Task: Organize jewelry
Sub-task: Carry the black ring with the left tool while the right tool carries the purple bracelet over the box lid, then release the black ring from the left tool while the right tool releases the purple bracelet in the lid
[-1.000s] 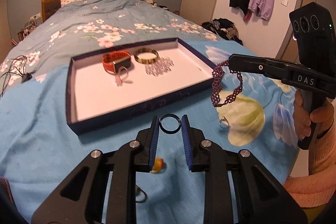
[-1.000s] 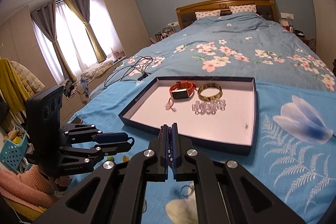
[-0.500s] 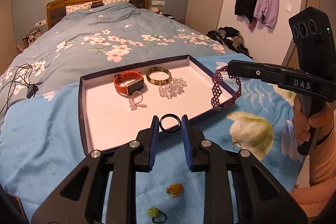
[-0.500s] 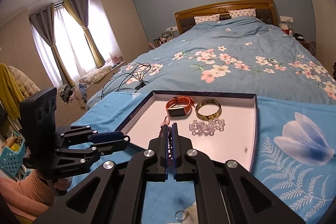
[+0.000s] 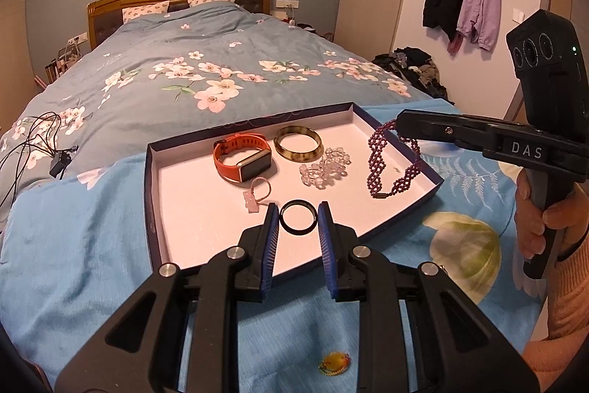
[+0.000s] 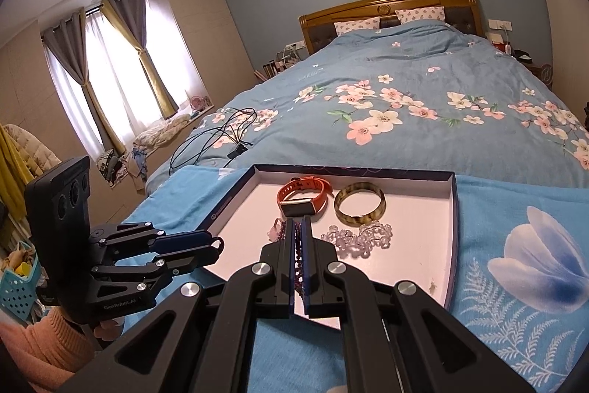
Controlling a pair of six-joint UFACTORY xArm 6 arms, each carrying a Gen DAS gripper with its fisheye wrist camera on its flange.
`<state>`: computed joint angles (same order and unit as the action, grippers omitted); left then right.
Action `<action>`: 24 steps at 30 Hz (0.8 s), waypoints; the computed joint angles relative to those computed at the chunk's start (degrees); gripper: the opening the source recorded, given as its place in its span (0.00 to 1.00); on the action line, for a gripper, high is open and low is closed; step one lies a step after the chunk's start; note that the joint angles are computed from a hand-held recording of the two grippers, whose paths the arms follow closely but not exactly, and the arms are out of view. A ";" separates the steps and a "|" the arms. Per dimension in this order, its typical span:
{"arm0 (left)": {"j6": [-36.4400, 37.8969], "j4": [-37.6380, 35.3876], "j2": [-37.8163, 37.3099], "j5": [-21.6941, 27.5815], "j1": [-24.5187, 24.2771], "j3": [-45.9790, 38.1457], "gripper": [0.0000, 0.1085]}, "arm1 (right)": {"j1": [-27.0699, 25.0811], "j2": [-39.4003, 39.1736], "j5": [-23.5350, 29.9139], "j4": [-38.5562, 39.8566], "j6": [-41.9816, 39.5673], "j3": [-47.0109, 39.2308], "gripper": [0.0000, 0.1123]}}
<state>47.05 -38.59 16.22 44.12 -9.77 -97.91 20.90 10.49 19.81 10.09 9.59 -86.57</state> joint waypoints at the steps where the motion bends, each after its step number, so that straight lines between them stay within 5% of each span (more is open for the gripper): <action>1: -0.22 0.19 0.26 -0.13 -0.07 -0.24 0.20 | -0.03 0.33 0.16 0.31 -0.24 -0.33 0.01; 24: -7.18 5.75 8.74 2.86 -0.63 -10.32 0.20 | -1.67 6.61 5.12 4.26 -2.06 -7.43 0.01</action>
